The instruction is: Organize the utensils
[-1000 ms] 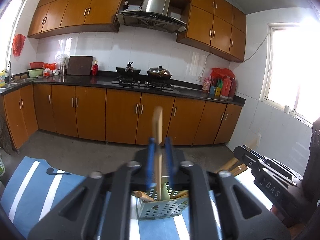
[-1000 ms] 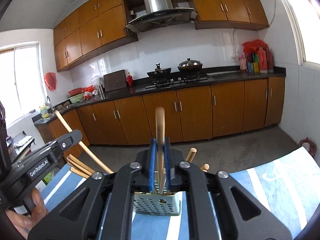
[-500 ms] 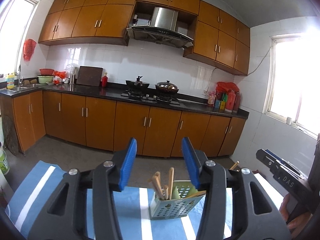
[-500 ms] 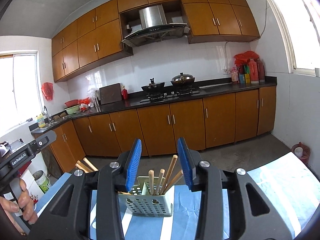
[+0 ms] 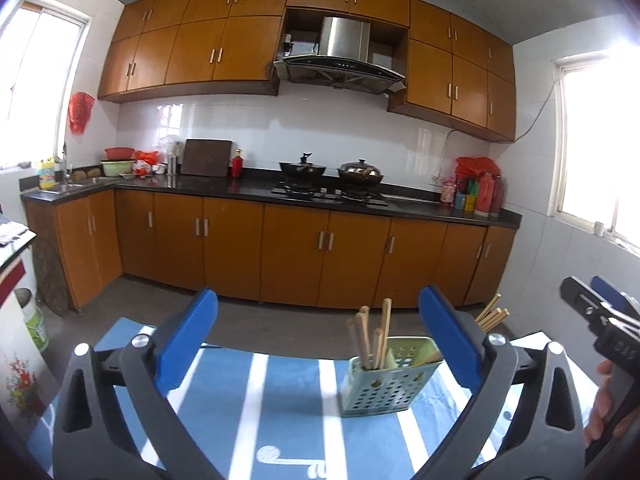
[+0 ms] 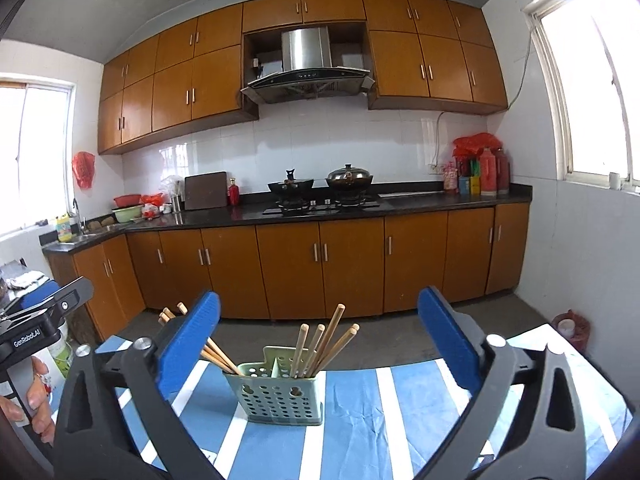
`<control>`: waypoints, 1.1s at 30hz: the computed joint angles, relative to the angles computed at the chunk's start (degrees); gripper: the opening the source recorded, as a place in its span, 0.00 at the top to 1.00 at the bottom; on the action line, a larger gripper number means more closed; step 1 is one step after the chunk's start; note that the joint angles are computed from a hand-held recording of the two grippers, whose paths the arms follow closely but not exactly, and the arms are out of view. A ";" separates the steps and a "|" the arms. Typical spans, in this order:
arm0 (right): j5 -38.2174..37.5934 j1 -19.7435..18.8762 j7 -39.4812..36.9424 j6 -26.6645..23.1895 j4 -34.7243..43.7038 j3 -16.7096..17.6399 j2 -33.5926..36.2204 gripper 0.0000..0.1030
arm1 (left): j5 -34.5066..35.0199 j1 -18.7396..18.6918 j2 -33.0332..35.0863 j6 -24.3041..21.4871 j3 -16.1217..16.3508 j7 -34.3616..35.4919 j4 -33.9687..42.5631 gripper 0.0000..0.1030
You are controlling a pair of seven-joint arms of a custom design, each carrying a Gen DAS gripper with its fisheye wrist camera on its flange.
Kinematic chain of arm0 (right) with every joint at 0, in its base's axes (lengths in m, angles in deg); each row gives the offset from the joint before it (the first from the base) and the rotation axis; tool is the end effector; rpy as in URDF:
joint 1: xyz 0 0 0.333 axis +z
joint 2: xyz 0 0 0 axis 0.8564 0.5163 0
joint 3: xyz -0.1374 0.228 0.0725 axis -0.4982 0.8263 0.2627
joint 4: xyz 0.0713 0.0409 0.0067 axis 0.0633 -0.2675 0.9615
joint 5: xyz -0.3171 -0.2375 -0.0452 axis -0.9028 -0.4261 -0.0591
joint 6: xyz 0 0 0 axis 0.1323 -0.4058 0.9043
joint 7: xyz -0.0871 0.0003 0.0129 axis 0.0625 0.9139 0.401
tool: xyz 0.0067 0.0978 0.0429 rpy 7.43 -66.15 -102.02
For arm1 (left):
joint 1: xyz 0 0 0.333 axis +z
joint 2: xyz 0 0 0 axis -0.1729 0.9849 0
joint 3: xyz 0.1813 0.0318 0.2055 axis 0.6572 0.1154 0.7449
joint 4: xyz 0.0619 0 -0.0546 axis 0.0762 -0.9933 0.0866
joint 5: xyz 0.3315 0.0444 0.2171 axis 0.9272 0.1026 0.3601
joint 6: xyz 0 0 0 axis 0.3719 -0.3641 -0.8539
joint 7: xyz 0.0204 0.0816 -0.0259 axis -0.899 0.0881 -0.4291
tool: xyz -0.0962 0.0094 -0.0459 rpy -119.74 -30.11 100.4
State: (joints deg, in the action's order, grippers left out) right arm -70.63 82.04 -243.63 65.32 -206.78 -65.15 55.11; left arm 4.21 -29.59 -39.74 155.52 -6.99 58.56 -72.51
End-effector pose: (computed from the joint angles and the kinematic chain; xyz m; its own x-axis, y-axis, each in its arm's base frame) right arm 0.3873 0.3460 0.5803 -0.2442 -0.9652 -0.0937 -0.1497 0.1330 -0.9797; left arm 0.4773 -0.3927 0.5974 -0.3388 -0.9353 0.1018 -0.2732 -0.0057 -0.9619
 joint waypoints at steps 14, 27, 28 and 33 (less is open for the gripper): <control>1.72 4.26 3.84 -11.16 -6.29 5.56 -3.41 0.02 | 9.97 4.04 -15.28 -2.40 -5.10 -7.08 -17.87 0.04; 3.39 11.02 6.89 -16.05 -9.42 5.93 1.59 0.02 | 19.98 3.52 -20.65 -4.85 -8.60 -19.72 -28.28 0.04; 3.63 11.62 6.90 -16.41 -9.49 5.86 2.23 0.02 | 20.21 3.28 -20.72 -4.83 -8.44 -20.31 -28.79 0.04; 5.37 13.82 9.78 -13.41 -11.49 4.12 2.29 0.02 | 20.54 2.34 -22.13 -4.23 -7.66 -24.50 -32.63 0.04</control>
State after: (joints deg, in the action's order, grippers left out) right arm -65.25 95.85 -233.85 51.92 -218.27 -61.02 57.40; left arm 24.75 -27.25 -61.87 151.29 -14.65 34.06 -105.14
